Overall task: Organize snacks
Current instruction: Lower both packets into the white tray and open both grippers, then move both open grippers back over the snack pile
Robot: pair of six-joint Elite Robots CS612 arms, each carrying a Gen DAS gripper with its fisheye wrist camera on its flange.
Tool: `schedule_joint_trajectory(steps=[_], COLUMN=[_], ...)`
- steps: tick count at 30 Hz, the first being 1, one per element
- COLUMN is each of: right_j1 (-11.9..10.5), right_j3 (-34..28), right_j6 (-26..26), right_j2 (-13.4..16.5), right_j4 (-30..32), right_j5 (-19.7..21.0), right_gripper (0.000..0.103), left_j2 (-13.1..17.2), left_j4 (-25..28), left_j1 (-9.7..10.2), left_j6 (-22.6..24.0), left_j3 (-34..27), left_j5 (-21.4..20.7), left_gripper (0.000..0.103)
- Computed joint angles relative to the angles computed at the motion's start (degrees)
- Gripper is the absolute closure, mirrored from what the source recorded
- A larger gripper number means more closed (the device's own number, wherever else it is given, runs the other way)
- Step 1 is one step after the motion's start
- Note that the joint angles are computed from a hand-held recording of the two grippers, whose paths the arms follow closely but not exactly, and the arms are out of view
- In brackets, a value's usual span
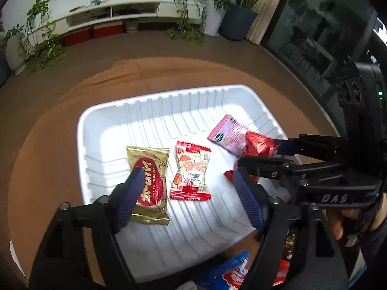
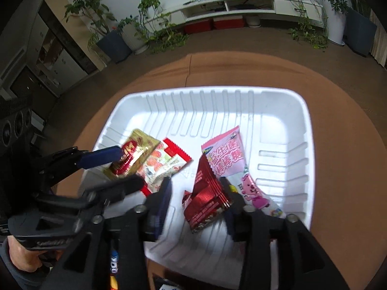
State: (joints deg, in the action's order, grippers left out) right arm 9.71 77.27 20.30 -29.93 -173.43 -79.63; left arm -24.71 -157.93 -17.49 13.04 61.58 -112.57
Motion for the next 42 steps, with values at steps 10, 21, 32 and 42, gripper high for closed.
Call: schedule_joint_trajectory(steps=[10, 21, 32, 42], right_j1=[-1.4, -1.2, 0.8, 3.4], right_j3=[10.6, 21.9, 30.3, 32.7], right_j6=[5.5, 9.6, 15.2, 21.1], right_j2=[-5.4, -9.5, -9.5, -6.3], right_j4=[-16.6, -29.1, -39.9, -43.4], right_j5=[3.7, 6.0, 7.3, 9.5], right_gripper=[0.022, 0.019, 0.017, 0.016], left_j2=[-6.4, -13.5, -15.8, -15.6], left_j4=[-12.8, -22.5, -30.0, -31.9], left_j1=[2.82, 5.42, 7.45, 9.01], left_j6=[-6.1, -7.6, -9.5, -7.5], left_j3=[9.4, 23.0, 35.1, 41.5], left_j5=[-4.2, -6.3, -10.6, -14.6], left_gripper=[0.000, 0.000, 0.000, 0.000])
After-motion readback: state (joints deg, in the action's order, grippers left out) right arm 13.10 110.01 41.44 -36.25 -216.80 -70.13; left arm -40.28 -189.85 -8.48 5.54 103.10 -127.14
